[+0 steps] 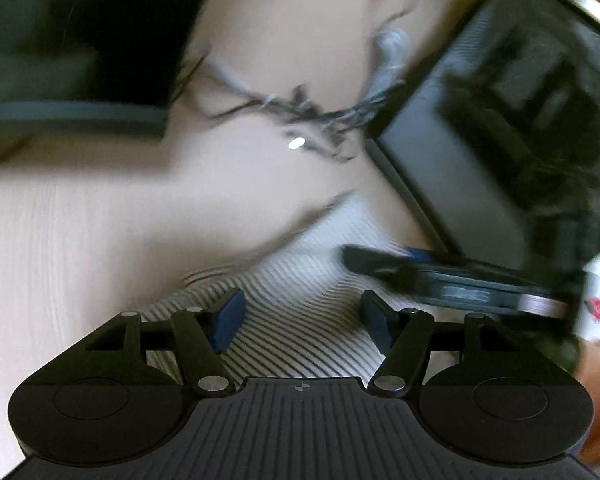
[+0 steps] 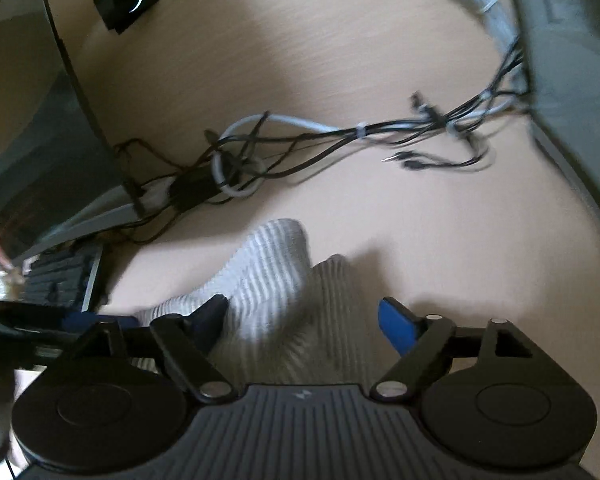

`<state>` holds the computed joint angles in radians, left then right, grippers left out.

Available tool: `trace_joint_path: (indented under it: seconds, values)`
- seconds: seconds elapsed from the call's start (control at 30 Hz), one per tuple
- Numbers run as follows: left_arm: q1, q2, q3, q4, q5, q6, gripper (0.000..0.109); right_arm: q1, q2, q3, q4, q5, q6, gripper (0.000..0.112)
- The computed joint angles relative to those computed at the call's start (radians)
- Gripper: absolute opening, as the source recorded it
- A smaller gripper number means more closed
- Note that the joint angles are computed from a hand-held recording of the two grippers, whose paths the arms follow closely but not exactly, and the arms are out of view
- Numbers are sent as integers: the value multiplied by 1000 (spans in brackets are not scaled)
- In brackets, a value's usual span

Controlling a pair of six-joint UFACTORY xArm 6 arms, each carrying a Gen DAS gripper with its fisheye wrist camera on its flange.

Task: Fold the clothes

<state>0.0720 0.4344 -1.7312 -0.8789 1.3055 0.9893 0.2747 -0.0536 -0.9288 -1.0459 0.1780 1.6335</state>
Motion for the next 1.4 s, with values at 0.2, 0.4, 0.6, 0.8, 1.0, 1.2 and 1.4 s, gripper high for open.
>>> trace_joint_path:
  seconds: [0.2, 0.4, 0.6, 0.8, 1.0, 1.2, 1.4]
  values:
    - [-9, 42, -39, -2, -16, -66, 66, 107, -55, -44, -6, 302, -87, 103]
    - [-6, 51, -44, -2, -18, -75, 66, 149, -48, -56, 70, 400, -187, 103]
    - [-18, 41, -28, 2, -40, -58, 70, 203, 8, -100, -13, 535, -158, 103]
    - [-27, 10, 20, 6, -70, -12, 74, 222, -34, -74, -14, 543, -126, 103]
    - [-29, -6, 39, 14, -72, -14, 76, 214, -42, -45, -15, 522, -130, 103]
    - [-22, -18, 51, 22, -69, -39, 76, 221, -116, -3, 32, 482, -87, 103]
    - [-23, 4, 21, 20, -56, -60, 80, 156, -226, 171, 459, 162, -175, 103]
